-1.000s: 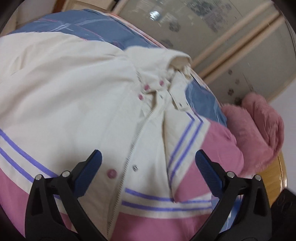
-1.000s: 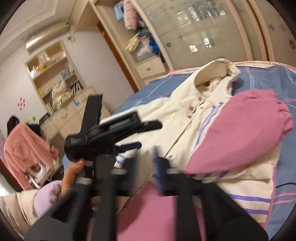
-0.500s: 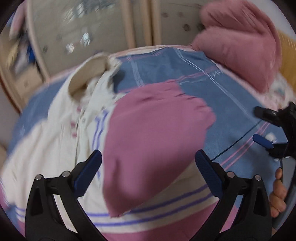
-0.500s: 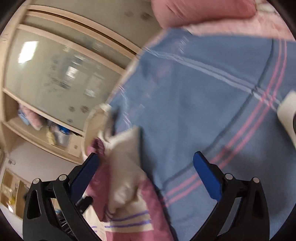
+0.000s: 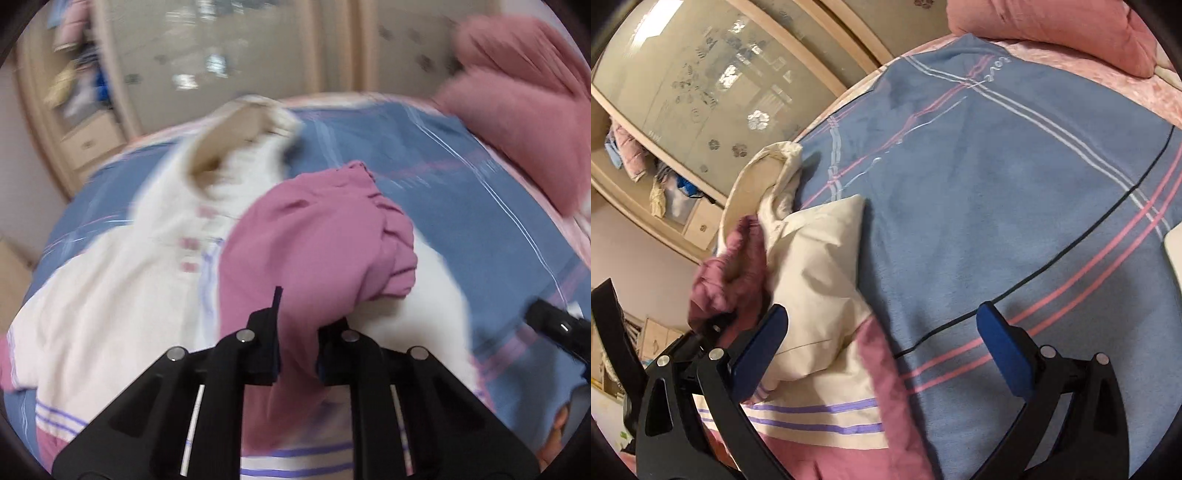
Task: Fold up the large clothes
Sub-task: 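Grasp the folded sleeve's cuff with the left gripper and tuck it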
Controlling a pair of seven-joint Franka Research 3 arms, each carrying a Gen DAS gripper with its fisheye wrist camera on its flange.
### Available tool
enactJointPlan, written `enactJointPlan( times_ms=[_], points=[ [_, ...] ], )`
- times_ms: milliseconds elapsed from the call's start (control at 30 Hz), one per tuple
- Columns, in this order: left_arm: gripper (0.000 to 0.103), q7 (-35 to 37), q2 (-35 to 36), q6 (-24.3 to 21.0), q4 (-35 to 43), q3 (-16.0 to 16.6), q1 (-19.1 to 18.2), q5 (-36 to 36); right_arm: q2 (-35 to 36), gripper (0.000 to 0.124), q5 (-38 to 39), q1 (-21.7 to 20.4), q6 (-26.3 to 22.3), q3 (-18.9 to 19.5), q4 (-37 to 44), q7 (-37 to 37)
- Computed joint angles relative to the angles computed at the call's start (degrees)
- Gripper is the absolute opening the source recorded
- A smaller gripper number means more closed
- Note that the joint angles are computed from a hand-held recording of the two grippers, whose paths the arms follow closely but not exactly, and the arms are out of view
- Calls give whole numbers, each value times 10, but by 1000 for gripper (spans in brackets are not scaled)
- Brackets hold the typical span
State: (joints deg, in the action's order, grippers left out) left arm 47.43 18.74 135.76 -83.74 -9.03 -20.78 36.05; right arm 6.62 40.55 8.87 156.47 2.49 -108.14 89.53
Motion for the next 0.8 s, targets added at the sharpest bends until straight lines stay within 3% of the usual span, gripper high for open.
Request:
enactJointPlan(
  times_ms=[133, 233, 300, 367, 433, 600, 767, 800],
  points=[
    [16, -95, -73, 45, -99, 23, 41, 11, 6, 102, 23, 9, -4, 15, 10, -39],
    [18, -111, -96, 32, -136, 24, 79, -14, 9, 102, 172, -5, -51, 38, 26, -164],
    [21, -124, -110, 33, -164, 24, 96, -15, 13, 102, 327, -17, -123, 49, 38, -284],
    [25, -128, -120, 24, -185, 21, 108, -13, 30, 102, 379, -15, -195, 46, 56, -330],
    [26, -127, -130, 37, -205, 17, 119, -29, 57, 102, 366, -6, -233, 43, 78, -314],
    [26, -128, -138, 27, -215, 6, 123, -26, 97, 102, 252, 17, -207, 38, 105, -201],
    [29, -123, -128, 19, -207, 6, 126, -33, 73, 100, 369, 11, -54, 54, 59, -240],
    [29, -119, -127, 20, -209, 5, 128, -40, 71, 86, 360, 7, -37, 57, 57, -237]
  ],
)
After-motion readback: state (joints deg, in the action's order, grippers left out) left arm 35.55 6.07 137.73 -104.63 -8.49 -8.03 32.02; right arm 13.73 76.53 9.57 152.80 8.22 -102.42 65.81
